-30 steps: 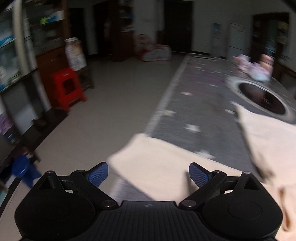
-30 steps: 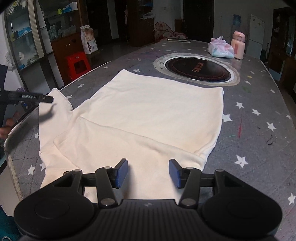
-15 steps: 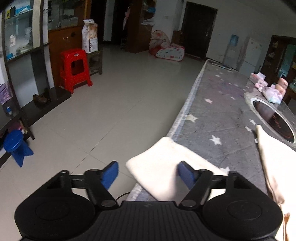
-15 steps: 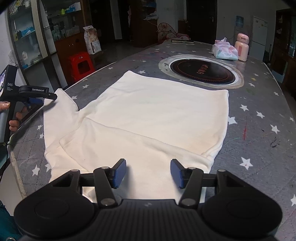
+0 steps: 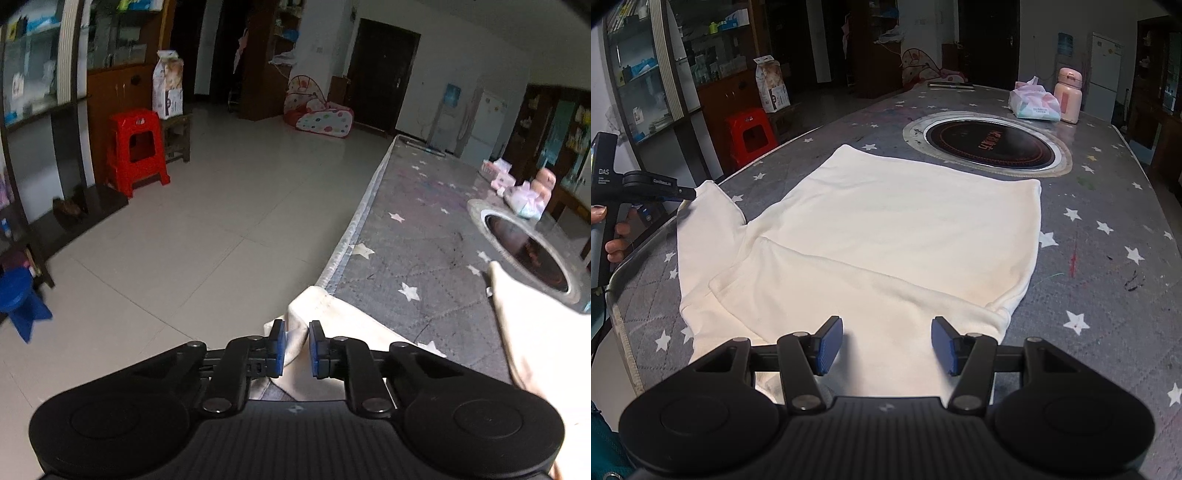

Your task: Fold clothes

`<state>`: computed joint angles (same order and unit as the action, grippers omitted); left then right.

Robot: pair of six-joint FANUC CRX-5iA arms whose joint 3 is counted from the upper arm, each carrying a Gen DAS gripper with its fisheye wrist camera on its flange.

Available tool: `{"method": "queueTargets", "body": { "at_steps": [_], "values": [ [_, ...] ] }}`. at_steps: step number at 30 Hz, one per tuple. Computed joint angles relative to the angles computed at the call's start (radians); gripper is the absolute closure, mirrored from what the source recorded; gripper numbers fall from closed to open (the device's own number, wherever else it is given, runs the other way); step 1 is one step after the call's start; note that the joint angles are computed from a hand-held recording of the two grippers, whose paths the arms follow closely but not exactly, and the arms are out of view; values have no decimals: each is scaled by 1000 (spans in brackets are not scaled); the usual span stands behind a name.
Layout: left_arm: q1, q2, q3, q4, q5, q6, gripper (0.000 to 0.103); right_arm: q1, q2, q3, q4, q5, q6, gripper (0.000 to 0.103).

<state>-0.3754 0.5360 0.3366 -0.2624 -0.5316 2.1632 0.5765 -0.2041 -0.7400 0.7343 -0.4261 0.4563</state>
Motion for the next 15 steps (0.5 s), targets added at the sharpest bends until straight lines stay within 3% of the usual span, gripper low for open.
{"method": "queueTargets", "body": {
  "at_steps": [1, 2, 5, 8, 10, 12, 14, 15],
  "values": [
    [-1, -5, -3, -20, -1, 26, 73, 0, 0, 0, -1, 1, 0, 49],
    [-4, -7, 2, -50, -12, 64, 50, -1, 1, 1, -3, 3, 2, 49],
    [-8, -11, 5, -95, -32, 132, 43, -1, 4, 3, -1, 5, 0, 48],
    [7, 1, 4, -28, -46, 107, 31, 2, 9, 7, -5, 6, 4, 48],
    [19, 7, -7, 26, -35, 85, 31, 5, 11, 10, -9, 5, 11, 48],
    [30, 0, -39, 74, 14, 52, 39, 6, 11, 11, -9, 7, 9, 48],
    [37, -9, -73, 126, 68, -6, 65, 6, 11, 11, -6, 6, 7, 48],
    [31, -10, -67, 103, 67, 7, 68, 6, 10, 10, -2, 5, 4, 48]
  ]
}}
